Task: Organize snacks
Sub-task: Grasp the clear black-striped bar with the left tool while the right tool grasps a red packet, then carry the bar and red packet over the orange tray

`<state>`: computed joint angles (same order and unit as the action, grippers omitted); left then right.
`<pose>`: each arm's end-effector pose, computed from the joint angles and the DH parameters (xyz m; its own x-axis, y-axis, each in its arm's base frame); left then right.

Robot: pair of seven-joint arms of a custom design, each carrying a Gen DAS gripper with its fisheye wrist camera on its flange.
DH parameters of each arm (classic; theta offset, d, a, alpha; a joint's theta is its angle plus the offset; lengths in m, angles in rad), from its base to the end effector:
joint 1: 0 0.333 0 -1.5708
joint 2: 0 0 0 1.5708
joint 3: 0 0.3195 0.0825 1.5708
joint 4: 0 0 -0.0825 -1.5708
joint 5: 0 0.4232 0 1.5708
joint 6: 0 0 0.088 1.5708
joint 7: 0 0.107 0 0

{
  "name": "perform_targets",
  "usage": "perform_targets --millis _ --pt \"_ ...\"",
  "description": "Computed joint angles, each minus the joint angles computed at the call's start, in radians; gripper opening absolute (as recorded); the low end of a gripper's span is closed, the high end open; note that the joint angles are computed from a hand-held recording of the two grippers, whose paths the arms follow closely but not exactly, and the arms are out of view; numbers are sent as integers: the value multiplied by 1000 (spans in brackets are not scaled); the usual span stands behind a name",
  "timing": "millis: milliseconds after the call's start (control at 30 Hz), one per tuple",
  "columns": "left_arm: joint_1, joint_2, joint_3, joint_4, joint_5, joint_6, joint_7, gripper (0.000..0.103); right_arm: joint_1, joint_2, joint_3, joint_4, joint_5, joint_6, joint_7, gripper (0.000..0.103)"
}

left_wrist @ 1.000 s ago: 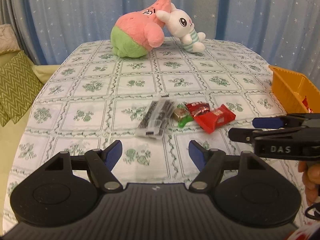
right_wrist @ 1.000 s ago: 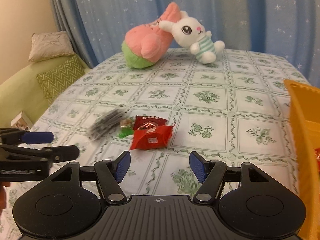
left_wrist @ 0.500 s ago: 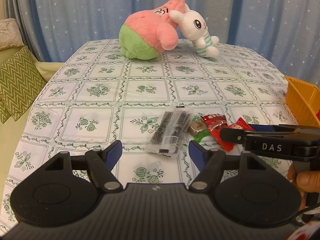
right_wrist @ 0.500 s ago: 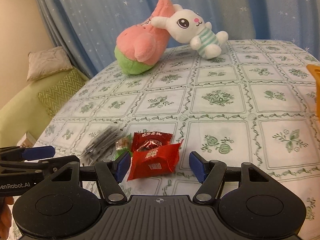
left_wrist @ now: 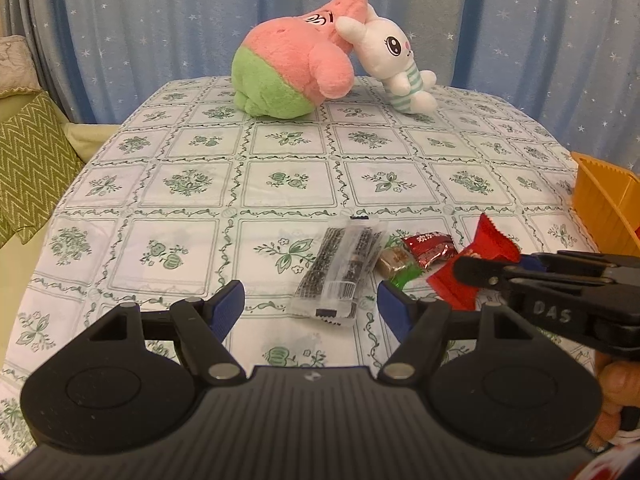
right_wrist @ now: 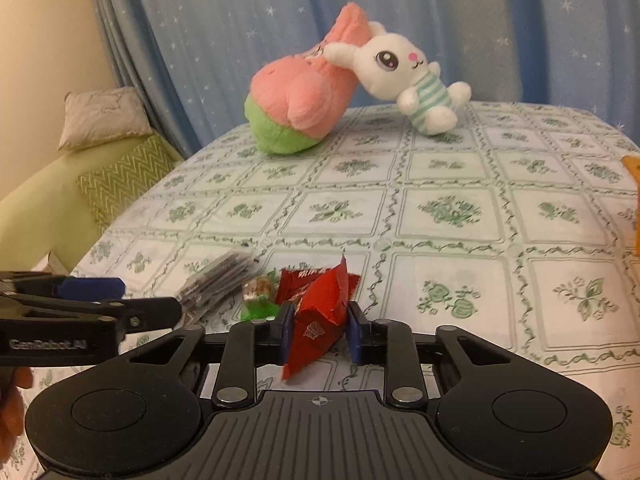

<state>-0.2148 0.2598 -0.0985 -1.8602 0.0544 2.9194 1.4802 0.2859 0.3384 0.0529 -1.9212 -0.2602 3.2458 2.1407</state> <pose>0.6701 -0.2149 0.4593 -0.2715 -0.9614 0.0438 -0.6791 0.1591 -0.7166 0.6518 0.2529 0.4142 0.1718 -0.9428 -0.2855 -0.6101 0.1257 -0.7823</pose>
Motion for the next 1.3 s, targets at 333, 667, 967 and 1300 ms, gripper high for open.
perform_targets --millis 333,667,967,1300 --pt "43 81 -59 87 -99 -13 193 57 134 -37 -162 -24 -6 -12 91 21" --pt "25 152 -55 178 -137 -78 331 39 135 -45 -175 -25 -51 -46 155 21" --pt "-12 122 -14 154 -106 -101 241 34 145 -59 -187 -33 -107 -48 203 21" --pt "-24 -23 -11 -14 -21 -59 93 34 318 -163 -383 -142 -290 -46 422 21"
